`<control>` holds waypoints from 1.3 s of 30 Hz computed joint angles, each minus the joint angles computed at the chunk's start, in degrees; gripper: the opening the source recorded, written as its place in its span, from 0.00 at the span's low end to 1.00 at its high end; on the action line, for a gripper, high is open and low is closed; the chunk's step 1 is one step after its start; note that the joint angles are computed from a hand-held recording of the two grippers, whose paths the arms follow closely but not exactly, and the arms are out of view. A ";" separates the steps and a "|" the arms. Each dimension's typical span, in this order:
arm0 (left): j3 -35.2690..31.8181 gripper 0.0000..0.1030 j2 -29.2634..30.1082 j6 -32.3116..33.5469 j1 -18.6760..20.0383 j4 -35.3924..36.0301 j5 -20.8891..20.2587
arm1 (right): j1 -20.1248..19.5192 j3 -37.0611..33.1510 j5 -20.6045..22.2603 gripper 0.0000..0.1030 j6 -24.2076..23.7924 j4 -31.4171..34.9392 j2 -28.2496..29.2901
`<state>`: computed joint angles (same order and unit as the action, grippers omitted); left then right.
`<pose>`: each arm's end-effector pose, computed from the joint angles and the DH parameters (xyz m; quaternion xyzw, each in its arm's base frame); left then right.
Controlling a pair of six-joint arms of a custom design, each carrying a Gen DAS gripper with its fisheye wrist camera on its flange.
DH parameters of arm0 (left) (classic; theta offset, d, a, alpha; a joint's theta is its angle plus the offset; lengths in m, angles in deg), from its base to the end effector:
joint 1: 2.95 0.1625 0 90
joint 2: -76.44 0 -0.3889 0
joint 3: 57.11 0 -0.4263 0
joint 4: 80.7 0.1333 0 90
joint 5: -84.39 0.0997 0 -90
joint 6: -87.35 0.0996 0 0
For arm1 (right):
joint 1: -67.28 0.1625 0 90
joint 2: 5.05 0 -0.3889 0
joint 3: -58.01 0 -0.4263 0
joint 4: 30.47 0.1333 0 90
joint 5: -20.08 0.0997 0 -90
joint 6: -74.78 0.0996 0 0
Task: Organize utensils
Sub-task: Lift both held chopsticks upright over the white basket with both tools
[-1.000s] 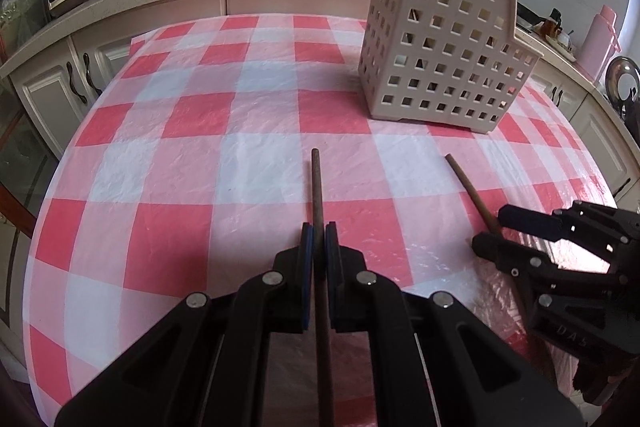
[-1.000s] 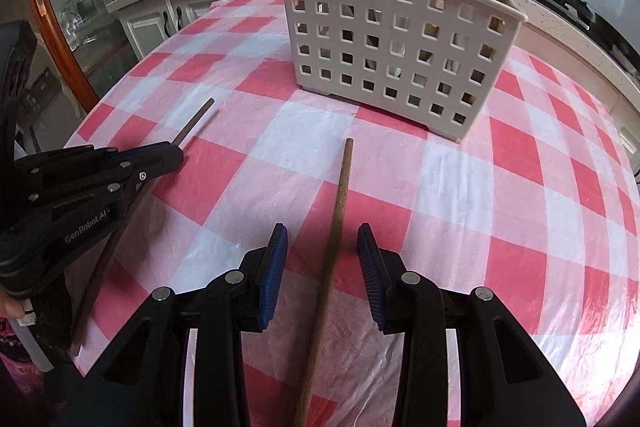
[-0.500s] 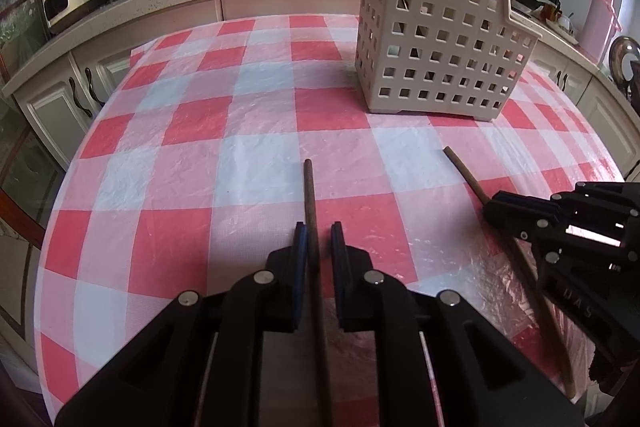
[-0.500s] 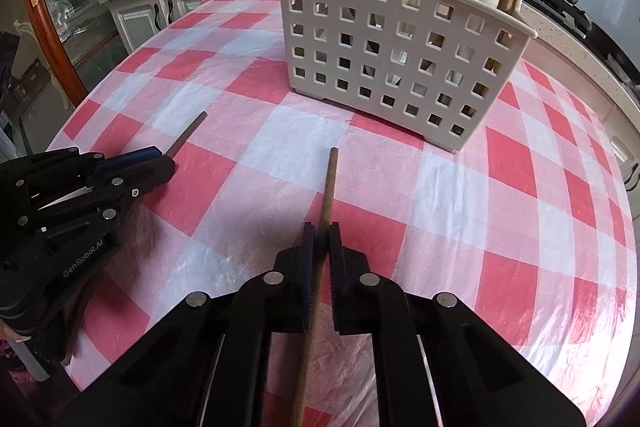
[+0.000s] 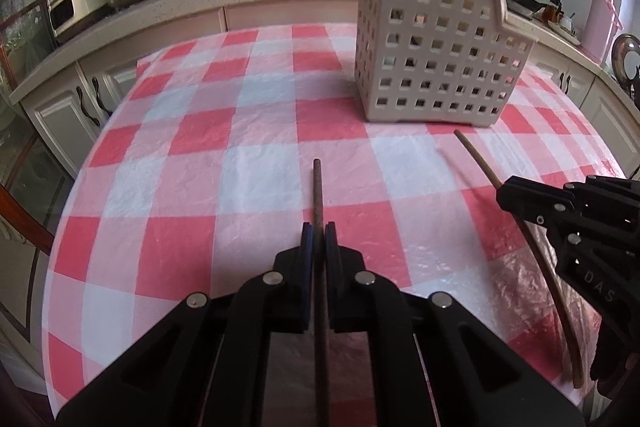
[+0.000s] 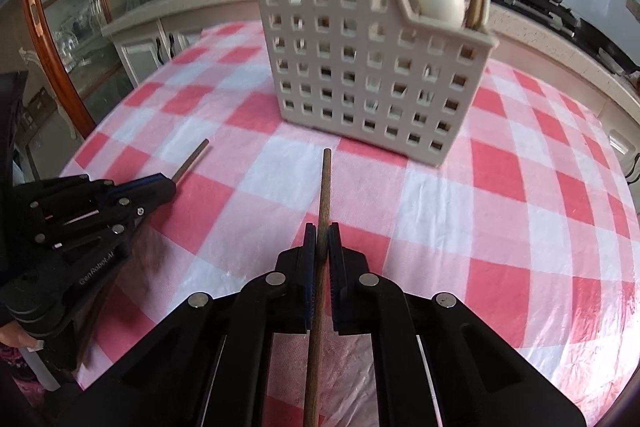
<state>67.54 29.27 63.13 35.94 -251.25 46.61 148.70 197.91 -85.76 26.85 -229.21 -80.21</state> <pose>-0.2246 -0.4536 -0.0240 0.1972 0.8758 -0.2879 0.3336 0.0423 -0.4309 0.1532 0.2606 -0.8821 0.2663 0.2882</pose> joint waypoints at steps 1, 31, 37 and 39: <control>0.09 0.06 0.08 0.23 -0.40 -0.65 0.51 | -0.22 0.28 0.76 0.06 -0.04 -0.28 -0.45; 3.09 0.06 -0.38 7.55 -11.36 -18.87 10.65 | -5.23 8.88 19.76 0.06 0.82 -7.88 -16.72; 3.00 0.06 -0.33 9.62 -12.90 -22.19 11.71 | -5.75 9.89 22.46 0.06 0.84 -8.19 -19.25; 2.79 0.06 -0.30 10.70 -13.10 -23.51 11.95 | -5.97 10.15 23.31 0.06 0.81 -8.47 -19.93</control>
<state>70.33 28.96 73.83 22.84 -274.76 58.56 142.72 208.06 -62.45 27.66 -237.68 -100.13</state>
